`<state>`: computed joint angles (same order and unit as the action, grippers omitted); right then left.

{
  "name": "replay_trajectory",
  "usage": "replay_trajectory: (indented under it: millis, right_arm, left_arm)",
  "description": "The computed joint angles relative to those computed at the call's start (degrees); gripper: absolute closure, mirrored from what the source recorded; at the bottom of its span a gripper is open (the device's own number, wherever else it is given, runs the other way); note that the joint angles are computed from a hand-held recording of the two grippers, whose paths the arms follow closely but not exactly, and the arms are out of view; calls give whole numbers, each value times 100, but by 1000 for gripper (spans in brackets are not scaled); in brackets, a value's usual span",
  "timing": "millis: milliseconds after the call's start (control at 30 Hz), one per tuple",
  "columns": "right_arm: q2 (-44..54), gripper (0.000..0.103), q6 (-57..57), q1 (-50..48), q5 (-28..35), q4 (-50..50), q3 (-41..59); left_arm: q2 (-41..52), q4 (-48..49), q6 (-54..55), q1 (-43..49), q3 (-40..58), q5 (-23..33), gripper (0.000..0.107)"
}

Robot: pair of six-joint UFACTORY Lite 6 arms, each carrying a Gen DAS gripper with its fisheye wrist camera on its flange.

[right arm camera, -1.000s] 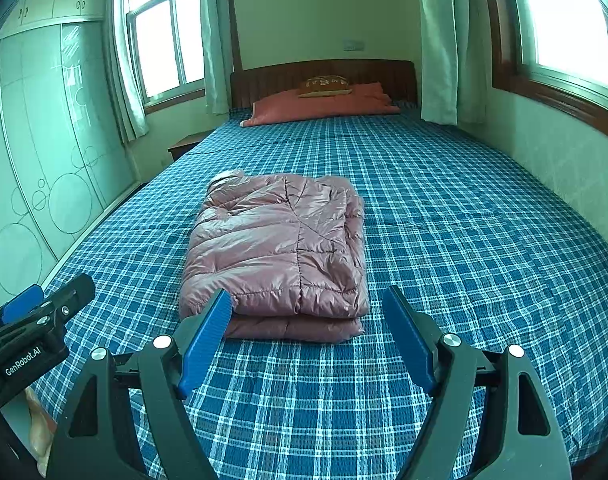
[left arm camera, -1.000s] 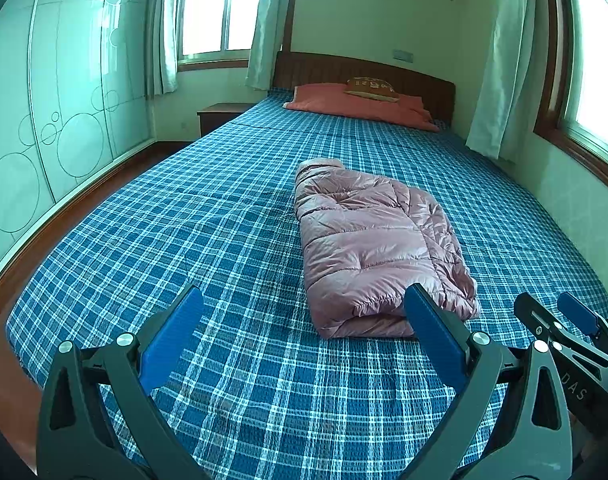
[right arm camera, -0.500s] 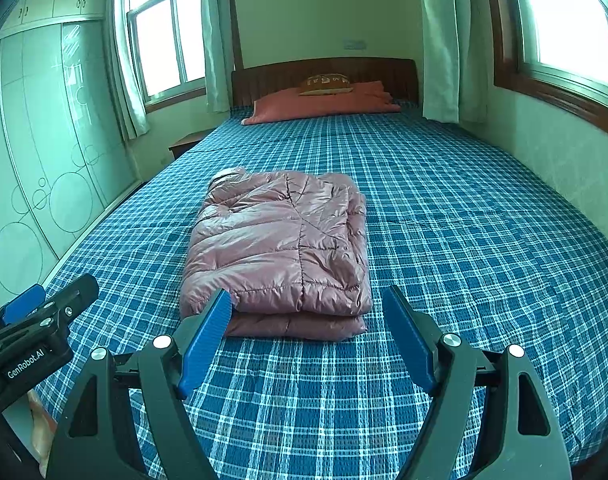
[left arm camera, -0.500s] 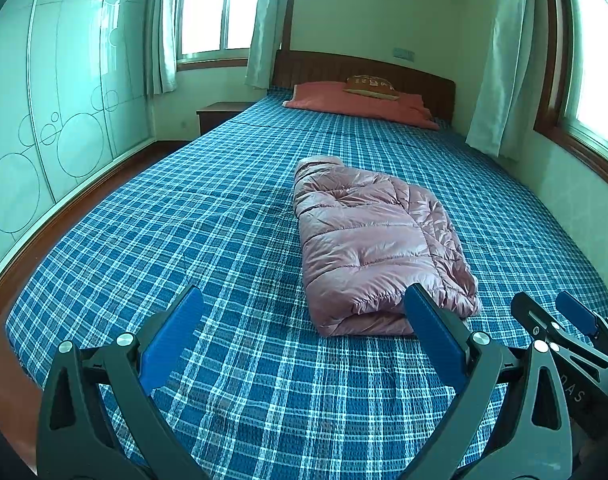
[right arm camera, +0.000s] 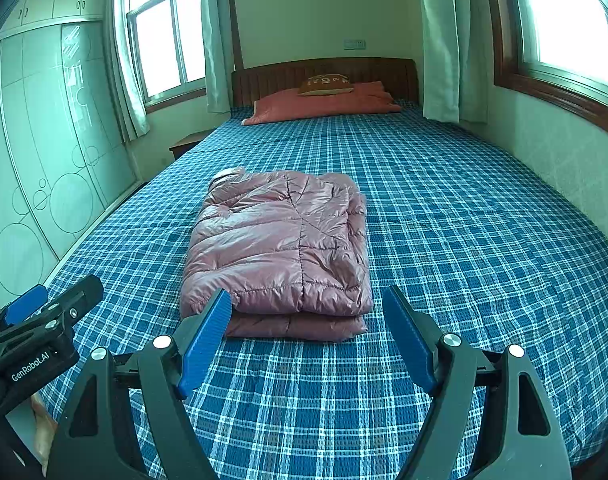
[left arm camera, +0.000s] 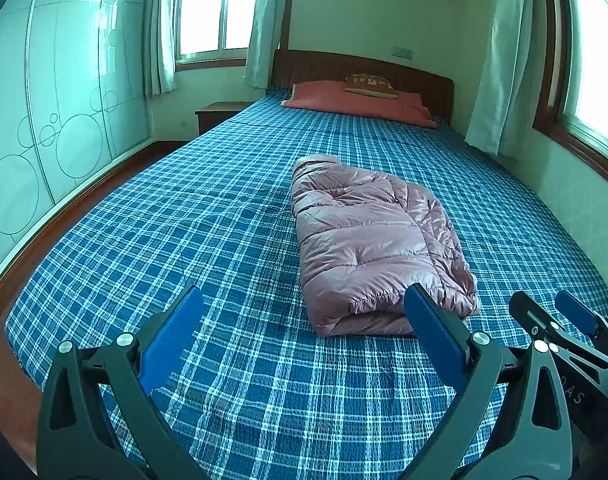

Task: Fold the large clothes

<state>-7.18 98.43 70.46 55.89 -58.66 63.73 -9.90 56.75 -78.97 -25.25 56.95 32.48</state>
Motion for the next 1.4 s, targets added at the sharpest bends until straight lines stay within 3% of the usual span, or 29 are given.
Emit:
replay_trajectory:
  millis: [1400]
  right_arm:
    - [48, 26, 22, -51, -103, 6, -45]
  left_arm:
    - [253, 534, -581, -68, -14, 66, 7]
